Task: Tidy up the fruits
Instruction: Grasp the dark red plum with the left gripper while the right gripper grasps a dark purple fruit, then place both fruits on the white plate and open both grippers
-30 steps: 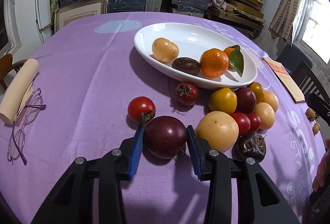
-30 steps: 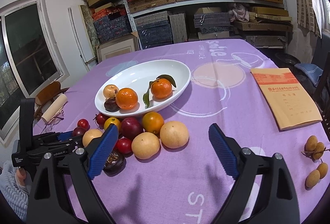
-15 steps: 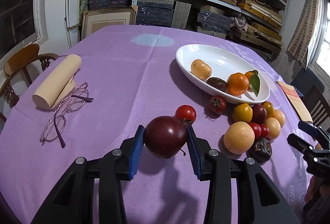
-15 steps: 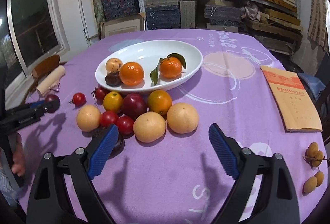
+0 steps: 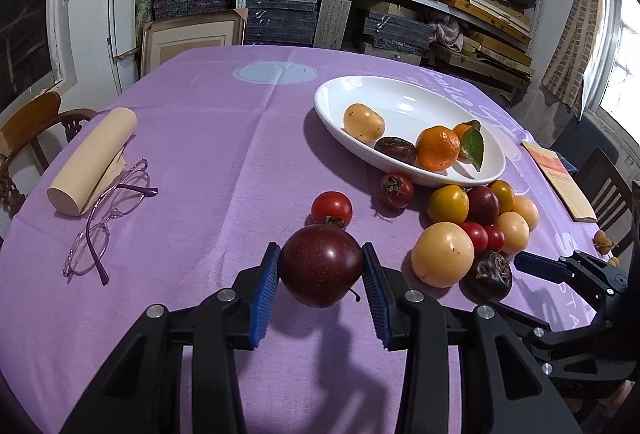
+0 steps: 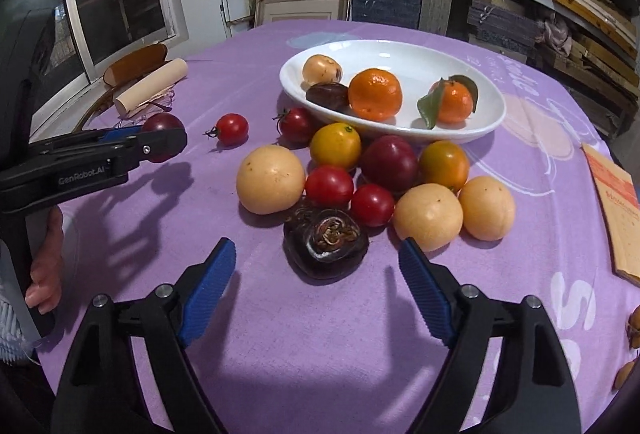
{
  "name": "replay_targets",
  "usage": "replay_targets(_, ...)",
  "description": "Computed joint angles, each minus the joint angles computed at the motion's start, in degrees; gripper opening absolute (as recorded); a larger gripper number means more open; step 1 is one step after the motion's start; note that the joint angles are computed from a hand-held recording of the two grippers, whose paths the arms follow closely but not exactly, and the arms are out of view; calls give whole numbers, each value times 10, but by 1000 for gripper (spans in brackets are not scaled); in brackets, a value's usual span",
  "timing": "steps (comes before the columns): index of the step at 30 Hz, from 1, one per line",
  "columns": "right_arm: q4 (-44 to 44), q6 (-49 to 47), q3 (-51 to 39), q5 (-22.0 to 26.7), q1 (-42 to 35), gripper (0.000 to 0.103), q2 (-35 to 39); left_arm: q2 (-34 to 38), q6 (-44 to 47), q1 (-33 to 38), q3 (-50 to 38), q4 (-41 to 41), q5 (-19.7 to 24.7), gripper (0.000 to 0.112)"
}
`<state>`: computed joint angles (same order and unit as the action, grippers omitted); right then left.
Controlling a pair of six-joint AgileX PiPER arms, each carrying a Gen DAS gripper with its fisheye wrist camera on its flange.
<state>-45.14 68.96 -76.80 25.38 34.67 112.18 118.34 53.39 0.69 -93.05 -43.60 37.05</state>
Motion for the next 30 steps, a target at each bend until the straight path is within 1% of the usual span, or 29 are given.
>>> replay_targets(2, 40, -35, -8, -3, -10, 68, 6, 0, 3, 0, 0, -4, 3, 41)
replay_targets(3, 57, -51, -16, 0, -13, 64, 10, -1, 6, 0, 1, -7, 4, 41)
replay_targets(5, 86, -82, -33, 8, -17, 58, 21, -3, 12, 1, 3, -12, 5, 41)
replay_targets(10, 118, -116, -60, 20, -22, 56, 38, -4, 21, 1, 7, -16, 6, 41)
replay_targets(12, 119, -114, -58, 20, -25, 49, 37, -4, 19, 0, 7, -15, 6, 41)
replay_targets(18, 122, -109, -40, -3, -29, 49, 28, 0, 3, -3, 4, -2, 0, 41)
replay_targets(20, 88, -71, -23, -15, -28, 48, 17, 0, 3, -3, 4, -3, -3, 41)
replay_targets(23, -27, 43, 21, -39, -20, 48, -18, 7, -1, -1, -9, -3, 7, 42)
replay_targets(24, -65, 83, 34, -44, -19, 48, -30, 13, -9, 0, -23, 0, 20, 42)
replay_targets(26, -114, 137, 51, -37, -20, 48, -50, 38, -52, -2, -81, 29, 64, 42)
replay_targets(28, -94, 116, 54, -36, -32, 48, -64, 58, -94, -14, -135, 70, 83, 42)
replay_targets(30, -48, 63, 44, -33, -50, 48, -74, 81, -130, -32, -195, 112, 83, 42)
